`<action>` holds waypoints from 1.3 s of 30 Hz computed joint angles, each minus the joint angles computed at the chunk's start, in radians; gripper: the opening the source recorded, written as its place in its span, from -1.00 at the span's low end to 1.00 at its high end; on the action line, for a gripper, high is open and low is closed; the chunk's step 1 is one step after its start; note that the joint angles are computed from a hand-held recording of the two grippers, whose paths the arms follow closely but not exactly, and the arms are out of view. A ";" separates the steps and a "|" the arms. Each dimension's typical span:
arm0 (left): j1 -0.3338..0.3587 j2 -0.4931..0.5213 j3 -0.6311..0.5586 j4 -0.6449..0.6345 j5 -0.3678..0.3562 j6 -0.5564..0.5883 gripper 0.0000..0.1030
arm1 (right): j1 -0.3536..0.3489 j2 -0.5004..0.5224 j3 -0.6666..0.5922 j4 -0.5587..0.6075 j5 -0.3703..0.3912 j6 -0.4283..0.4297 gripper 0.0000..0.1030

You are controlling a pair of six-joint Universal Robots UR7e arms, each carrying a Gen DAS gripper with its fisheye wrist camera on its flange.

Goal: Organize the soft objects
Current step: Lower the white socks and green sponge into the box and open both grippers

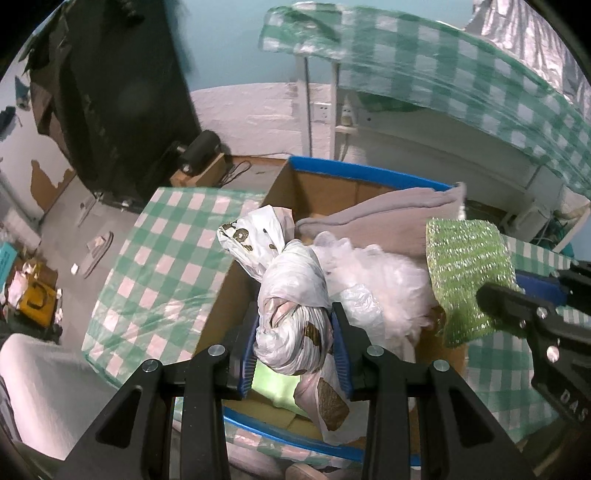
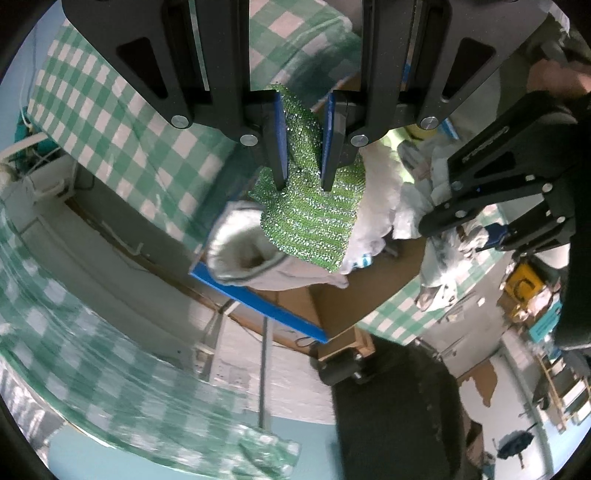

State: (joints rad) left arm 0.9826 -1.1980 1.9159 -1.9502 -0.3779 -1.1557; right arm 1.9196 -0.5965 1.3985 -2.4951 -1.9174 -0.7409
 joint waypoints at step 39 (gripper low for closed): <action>-0.030 -0.080 0.020 0.199 0.032 -0.174 0.43 | 0.008 0.006 -0.008 0.003 0.010 0.058 0.26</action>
State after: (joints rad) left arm 0.9523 -1.2783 1.9362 -1.7516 -0.3464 -1.3298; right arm 1.9280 -0.5907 1.3904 -2.4921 -1.9070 -0.6829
